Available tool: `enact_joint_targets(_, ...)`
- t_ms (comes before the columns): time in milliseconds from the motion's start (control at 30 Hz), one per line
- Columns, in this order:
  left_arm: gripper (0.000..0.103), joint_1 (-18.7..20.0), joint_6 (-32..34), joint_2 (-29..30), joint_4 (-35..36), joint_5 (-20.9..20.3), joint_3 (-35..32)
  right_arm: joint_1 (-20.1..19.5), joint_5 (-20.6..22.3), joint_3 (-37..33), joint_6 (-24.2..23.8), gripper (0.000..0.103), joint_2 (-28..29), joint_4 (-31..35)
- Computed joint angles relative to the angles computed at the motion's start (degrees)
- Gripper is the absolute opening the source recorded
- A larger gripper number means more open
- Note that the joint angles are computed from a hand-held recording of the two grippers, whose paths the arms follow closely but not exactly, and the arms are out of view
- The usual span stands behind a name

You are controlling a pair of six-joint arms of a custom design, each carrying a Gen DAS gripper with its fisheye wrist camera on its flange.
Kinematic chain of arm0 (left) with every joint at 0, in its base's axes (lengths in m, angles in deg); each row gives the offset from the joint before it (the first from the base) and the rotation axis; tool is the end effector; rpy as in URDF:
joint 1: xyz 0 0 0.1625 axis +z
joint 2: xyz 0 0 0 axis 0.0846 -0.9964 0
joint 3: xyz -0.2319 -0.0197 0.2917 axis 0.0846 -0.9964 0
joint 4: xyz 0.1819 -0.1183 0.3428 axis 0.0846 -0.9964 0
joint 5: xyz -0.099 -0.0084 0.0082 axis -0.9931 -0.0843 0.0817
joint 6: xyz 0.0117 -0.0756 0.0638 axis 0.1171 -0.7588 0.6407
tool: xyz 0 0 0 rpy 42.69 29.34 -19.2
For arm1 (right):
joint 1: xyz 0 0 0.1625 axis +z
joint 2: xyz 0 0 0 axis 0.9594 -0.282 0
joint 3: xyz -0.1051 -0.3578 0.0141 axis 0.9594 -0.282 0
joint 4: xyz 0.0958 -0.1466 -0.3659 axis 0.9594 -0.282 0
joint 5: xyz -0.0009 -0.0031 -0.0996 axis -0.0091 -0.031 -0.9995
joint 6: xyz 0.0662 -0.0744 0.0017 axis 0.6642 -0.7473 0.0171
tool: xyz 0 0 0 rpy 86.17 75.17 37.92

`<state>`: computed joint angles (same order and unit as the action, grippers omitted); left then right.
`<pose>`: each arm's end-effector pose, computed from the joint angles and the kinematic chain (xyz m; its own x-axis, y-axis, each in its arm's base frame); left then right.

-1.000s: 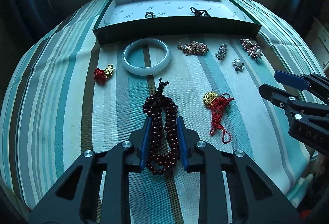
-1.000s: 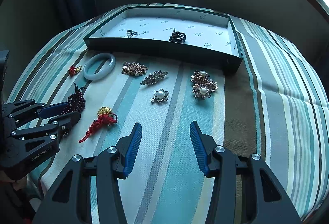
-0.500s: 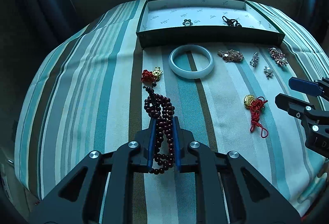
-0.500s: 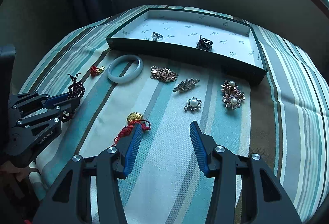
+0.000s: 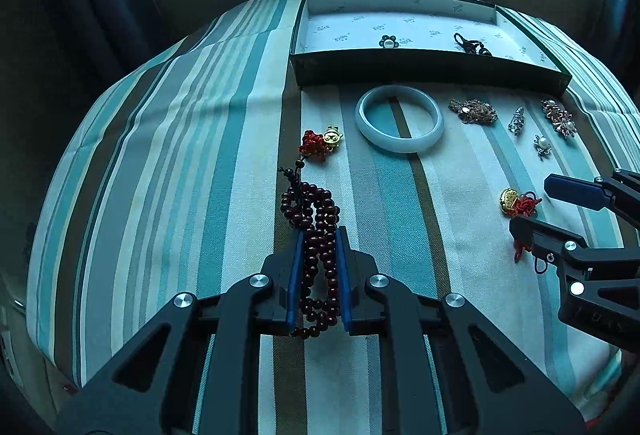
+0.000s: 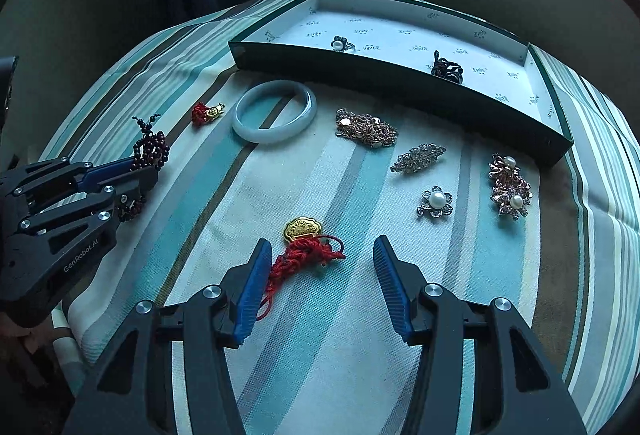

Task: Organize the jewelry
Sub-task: 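Grasp the dark red bead bracelet with the left gripper while the right grasps the red-knot gold charm, then carry the bracelet and charm into the tray and open both grippers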

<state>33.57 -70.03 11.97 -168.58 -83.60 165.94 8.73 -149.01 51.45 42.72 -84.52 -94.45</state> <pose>-0.3155 -0.5124 -0.0132 -0.5552 0.4151 -0.7207 0.6692 0.7375 -0.0907 0.0274 -0.4575 0.2851 -0.7776 -0.0469 0.6271 -0.3457 0.8649 -0.3640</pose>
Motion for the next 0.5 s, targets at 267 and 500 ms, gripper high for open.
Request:
enact_joint_targets(267,0.015,0.0,-0.07,0.44,0.3,-0.46,-0.35,-0.87,2.73,0.27,-0.9,0.014,-1.32,2.95)
enact_joint_targets(500,0.015,-0.22,0.42,0.53,-0.46,-0.72,-0.35,-1.6,3.95,1.07,-0.7,0.011,-3.14,2.16)
